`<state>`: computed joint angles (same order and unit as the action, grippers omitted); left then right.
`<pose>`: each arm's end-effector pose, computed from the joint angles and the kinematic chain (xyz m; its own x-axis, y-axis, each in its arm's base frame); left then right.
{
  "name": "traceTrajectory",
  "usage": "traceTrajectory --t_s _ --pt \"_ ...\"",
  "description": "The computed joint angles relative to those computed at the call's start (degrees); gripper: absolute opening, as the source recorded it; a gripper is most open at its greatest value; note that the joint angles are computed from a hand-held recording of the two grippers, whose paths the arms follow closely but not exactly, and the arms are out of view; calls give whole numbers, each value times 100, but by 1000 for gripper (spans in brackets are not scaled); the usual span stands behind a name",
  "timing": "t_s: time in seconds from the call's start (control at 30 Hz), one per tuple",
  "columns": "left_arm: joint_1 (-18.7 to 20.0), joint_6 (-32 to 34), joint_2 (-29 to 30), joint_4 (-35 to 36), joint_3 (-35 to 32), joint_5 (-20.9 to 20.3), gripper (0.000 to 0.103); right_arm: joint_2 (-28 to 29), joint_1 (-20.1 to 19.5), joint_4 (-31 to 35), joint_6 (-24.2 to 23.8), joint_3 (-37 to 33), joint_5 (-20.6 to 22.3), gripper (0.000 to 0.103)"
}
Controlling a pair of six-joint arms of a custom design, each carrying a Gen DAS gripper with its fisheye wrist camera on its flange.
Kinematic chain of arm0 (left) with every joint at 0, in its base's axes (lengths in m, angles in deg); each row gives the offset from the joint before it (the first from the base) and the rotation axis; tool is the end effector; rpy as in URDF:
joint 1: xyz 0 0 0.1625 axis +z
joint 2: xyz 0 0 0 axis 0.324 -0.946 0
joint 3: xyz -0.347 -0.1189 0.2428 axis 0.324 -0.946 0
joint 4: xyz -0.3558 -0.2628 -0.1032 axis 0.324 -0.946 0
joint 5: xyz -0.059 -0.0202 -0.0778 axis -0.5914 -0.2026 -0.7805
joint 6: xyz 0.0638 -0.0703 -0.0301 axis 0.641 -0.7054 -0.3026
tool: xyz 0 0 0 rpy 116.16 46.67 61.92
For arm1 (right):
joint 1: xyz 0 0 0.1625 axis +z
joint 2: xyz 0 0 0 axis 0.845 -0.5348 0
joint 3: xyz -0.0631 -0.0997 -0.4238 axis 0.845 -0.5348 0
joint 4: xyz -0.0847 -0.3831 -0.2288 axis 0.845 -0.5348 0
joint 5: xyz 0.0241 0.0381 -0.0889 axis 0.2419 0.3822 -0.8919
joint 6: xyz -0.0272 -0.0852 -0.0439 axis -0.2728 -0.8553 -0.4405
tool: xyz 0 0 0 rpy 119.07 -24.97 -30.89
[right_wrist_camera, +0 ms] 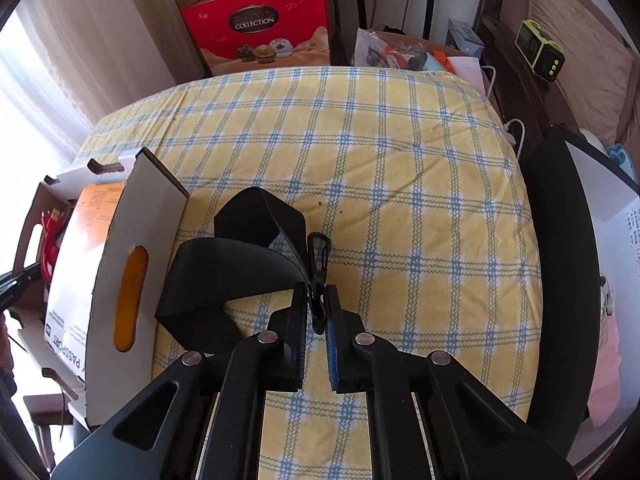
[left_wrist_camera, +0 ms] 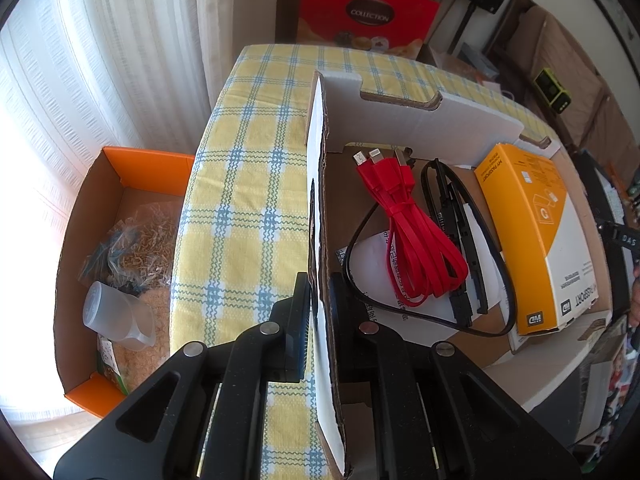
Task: Organize objects
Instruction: 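Move the right tool to the black strap and grasp its buckle, then carry the black strap over the tray and lower it inside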
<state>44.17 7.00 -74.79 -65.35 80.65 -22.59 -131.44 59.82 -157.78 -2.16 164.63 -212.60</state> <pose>0.0018 -0.4279 0.3715 -0.7917 0.1546 -0.5910 0.3449 0.9116 -0.2237 0.3002 -0.4427 0.0824 -0.7776 0.0670 0.6252 -0.2121 0.9081 -0.3611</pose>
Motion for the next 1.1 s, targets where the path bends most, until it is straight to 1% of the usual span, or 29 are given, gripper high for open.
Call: traceTrajectory --t_s 0.13,0.33,0.4,0.53,0.7,1.0,1.1 --pt "1 6 1 -2 1 8 8 -190 36 -253 24 48 146 6" --pt "-51 -14 0 -18 31 66 8 -354 300 -288 -10 -96 98 6" --pt "-55 -22 -2 -12 31 70 8 -372 410 -352 -91 -165 66 6" --pt "-50 -5 4 -22 32 67 8 -311 656 -400 -246 -377 119 6" --pt "-58 -5 16 -34 42 35 8 -31 950 -421 -470 -743 293 6" --pt "-70 -60 23 -28 45 7 8 529 1231 -385 -608 -1485 1133 6" --pt "-71 -63 22 -27 45 4 8 724 1281 -316 -651 -1718 1304 6"
